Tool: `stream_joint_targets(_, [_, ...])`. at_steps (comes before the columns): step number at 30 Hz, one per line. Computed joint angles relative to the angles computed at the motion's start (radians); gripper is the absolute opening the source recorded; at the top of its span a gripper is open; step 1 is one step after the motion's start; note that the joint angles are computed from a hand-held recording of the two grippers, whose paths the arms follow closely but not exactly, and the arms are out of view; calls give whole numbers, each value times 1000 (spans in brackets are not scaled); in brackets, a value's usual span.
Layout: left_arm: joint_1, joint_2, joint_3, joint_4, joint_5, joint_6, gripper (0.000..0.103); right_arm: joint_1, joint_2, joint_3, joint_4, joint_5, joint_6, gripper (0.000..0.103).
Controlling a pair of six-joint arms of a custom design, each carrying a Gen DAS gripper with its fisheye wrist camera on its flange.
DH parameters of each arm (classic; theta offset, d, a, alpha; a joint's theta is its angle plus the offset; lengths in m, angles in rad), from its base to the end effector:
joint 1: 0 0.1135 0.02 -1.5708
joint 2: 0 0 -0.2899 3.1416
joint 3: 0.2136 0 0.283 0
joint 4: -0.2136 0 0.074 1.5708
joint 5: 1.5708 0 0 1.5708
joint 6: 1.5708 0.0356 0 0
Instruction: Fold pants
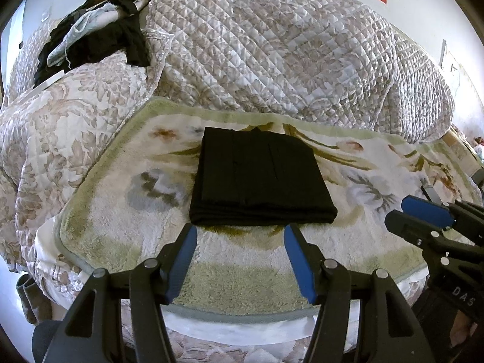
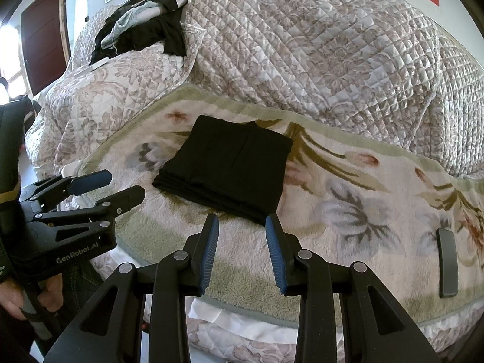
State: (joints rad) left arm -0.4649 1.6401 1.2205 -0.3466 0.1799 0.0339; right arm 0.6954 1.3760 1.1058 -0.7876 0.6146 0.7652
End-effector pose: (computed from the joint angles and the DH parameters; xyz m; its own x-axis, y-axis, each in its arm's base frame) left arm 0.3508 -0.1831 0.2692 -0.6006 0.3386 -0.7243 0.5770 0.8106 -0.0996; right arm 0.2412 0.1745 0.2921 -0.6946 0.1575 -0.7020 0.2426 0.9699 -0.0224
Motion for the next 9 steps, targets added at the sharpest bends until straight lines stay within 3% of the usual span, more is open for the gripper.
stream_joint_targets(9, [-4,1,5,5,-18,14,63,3,0,-4,2,1,2,33])
